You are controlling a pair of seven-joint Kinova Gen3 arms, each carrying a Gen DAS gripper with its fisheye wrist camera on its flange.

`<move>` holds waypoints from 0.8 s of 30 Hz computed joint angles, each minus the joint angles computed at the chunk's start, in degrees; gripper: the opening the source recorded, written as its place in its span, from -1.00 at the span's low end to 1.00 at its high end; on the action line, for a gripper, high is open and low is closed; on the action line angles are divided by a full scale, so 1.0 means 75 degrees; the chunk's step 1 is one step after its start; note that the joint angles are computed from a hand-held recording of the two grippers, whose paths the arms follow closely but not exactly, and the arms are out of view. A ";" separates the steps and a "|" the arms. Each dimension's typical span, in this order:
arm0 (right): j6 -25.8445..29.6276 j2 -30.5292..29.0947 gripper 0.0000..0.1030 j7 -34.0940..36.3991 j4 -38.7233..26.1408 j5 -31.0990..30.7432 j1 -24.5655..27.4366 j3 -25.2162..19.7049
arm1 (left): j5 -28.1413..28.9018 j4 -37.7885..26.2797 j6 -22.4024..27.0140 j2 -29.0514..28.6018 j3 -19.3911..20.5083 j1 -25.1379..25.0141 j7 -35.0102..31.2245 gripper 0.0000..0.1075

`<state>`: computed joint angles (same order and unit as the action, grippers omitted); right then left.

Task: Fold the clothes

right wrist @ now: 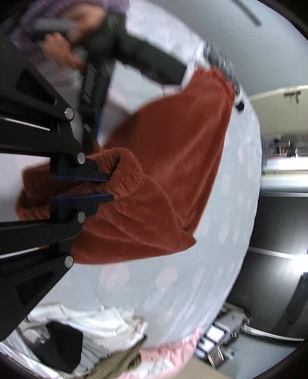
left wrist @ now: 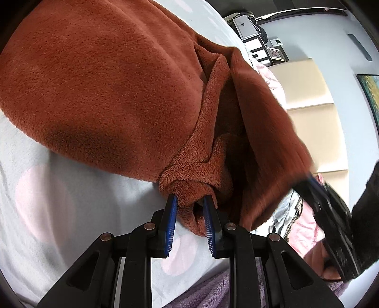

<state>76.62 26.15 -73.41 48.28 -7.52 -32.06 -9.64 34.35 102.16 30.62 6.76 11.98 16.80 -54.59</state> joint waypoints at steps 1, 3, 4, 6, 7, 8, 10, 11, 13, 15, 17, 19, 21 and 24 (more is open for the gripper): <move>0.0061 -0.0072 -0.84 0.0216 0.0108 -0.0114 0.0032 -0.0012 | 0.0000 0.0034 -0.0036 -0.0050 -0.0007 0.0006 0.0028 -0.56; 0.0179 -0.0145 -0.84 0.0393 0.0218 0.0031 -0.0327 0.0313 | 0.0088 0.0143 -0.0145 -0.0183 -0.0010 -0.0006 -0.0014 -0.64; 0.0156 -0.0138 -0.84 0.0298 0.0290 0.0289 -0.0655 0.0563 | 0.0181 0.0228 -0.0225 -0.0277 -0.0013 -0.0019 -0.0065 -0.65; 0.0060 -0.0105 -0.84 0.0031 0.0498 0.0767 -0.0983 0.0638 | 0.0221 0.0360 -0.0311 -0.0420 -0.0048 -0.0001 -0.0019 -0.65; -0.0003 -0.0072 -0.84 -0.0116 0.0607 0.0988 -0.0983 0.0463 | 0.0200 0.0409 -0.0333 -0.0473 -0.0067 0.0016 0.0040 -0.65; -0.0060 -0.0033 -0.84 -0.0272 0.0709 0.1216 -0.0975 0.0274 | 0.0164 0.0465 -0.0347 -0.0524 -0.0088 0.0033 0.0124 -0.65; -0.0158 0.0027 -0.83 -0.0429 0.0894 0.1537 -0.1142 0.0242 | 0.0179 0.0675 -0.0374 -0.0695 -0.0117 0.0063 0.0248 -0.65; -0.0248 0.0007 -0.78 -0.0499 0.0997 0.1572 -0.1155 0.0231 | 0.0235 0.0758 -0.0389 -0.0768 -0.0135 0.0073 0.0279 -0.65; -0.0432 -0.0103 -0.74 -0.0634 0.1189 0.1504 -0.1087 0.0180 | 0.0411 0.0856 -0.0427 -0.0862 -0.0183 0.0076 0.0260 -0.63; -0.0569 -0.0299 -0.42 -0.0785 0.1350 0.1409 -0.1003 0.0141 | 0.0591 0.0972 -0.0492 -0.0972 -0.0237 0.0076 0.0090 -0.57; -0.0820 -0.0610 -0.35 -0.1009 0.1645 0.1653 -0.1111 0.0175 | 0.0459 0.0932 -0.0504 -0.0974 -0.0245 0.0102 0.0215 -0.56; -0.1216 -0.1027 -0.35 -0.1308 0.2117 0.2223 -0.1385 0.0196 | 0.0233 0.0707 -0.0520 -0.0747 -0.0232 0.0119 0.0425 -0.56; -0.1519 -0.1377 -0.35 -0.1417 0.2565 0.2525 -0.1529 0.0041 | -0.0047 0.0629 -0.0481 -0.0707 -0.0220 0.0132 0.0697 -0.56; -0.1587 -0.1361 -0.40 -0.1553 0.2829 0.3010 -0.1771 -0.0104 | -0.0445 0.0556 -0.0475 -0.0704 -0.0197 0.0170 0.1120 -0.56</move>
<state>64.72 15.94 -85.06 69.50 15.05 -45.35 -10.41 31.01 106.33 27.06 1.48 10.50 18.08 -46.19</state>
